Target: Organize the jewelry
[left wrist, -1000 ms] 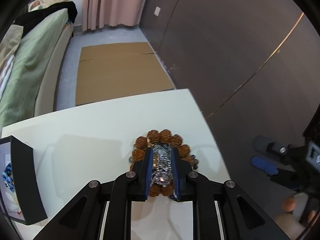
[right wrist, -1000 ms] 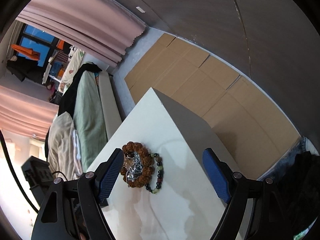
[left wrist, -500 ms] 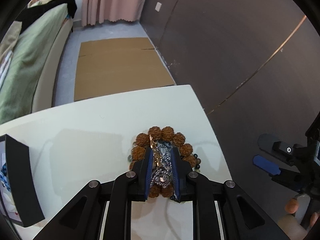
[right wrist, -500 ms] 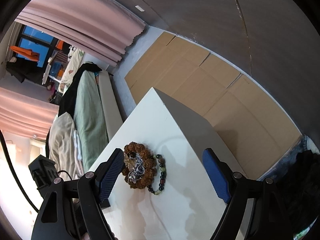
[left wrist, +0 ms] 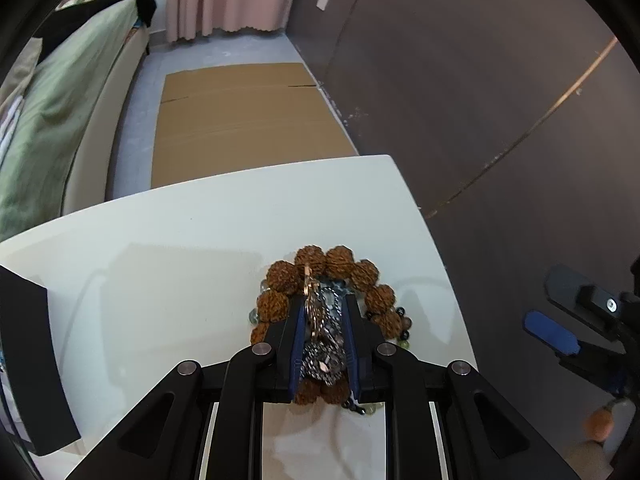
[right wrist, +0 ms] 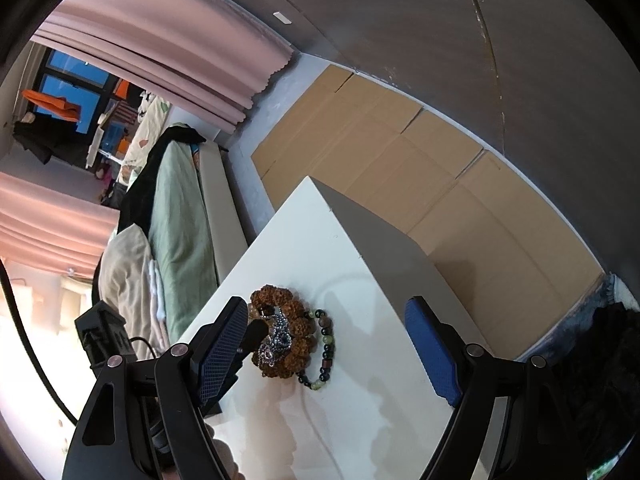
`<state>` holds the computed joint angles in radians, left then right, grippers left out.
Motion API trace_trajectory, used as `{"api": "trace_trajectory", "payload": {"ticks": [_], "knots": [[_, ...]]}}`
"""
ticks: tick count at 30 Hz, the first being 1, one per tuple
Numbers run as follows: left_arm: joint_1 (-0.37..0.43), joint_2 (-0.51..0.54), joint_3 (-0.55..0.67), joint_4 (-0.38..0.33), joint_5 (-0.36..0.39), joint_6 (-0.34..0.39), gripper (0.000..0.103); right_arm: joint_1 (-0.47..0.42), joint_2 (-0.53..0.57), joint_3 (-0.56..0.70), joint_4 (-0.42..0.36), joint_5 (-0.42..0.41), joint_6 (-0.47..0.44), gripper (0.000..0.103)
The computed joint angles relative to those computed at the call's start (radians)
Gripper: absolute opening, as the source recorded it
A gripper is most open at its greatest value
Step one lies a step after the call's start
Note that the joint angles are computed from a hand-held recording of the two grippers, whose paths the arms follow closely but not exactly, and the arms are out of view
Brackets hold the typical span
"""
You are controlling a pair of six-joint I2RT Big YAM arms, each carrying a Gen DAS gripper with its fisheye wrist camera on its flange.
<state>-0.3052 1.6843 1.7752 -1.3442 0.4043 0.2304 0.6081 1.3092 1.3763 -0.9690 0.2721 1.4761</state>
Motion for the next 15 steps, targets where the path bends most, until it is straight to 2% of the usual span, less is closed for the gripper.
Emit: {"api": "trace_trajectory", "payload": {"ticks": [1, 5, 6, 9, 12, 14, 15], "knots": [[-0.001, 0.001, -0.003, 0.008, -0.004, -0.005, 0.009, 0.0, 0.001, 0.001, -0.002, 0.0, 0.001, 0.082], [0.007, -0.015, -0.026, 0.037, 0.008, 0.001, 0.009, 0.0, 0.007, 0.009, -0.006, 0.001, -0.007, 0.081], [0.014, -0.025, -0.035, 0.049, 0.02, 0.004, 0.002, 0.0, 0.01, 0.013, -0.004, 0.0, -0.012, 0.081], [0.039, -0.043, -0.037, 0.05, 0.067, 0.007, 0.002, 0.005, 0.024, 0.022, 0.006, -0.008, -0.025, 0.078], [0.065, -0.061, -0.034, 0.044, 0.109, 0.018, 0.002, 0.008, 0.047, 0.039, 0.022, -0.023, -0.049, 0.07], [0.087, -0.072, -0.036, 0.042, 0.139, 0.019, 0.002, 0.01, 0.065, 0.052, 0.037, -0.041, -0.066, 0.06], [0.097, -0.076, -0.038, 0.044, 0.151, 0.017, 0.002, 0.011, 0.072, 0.056, 0.042, -0.046, -0.071, 0.059]]}}
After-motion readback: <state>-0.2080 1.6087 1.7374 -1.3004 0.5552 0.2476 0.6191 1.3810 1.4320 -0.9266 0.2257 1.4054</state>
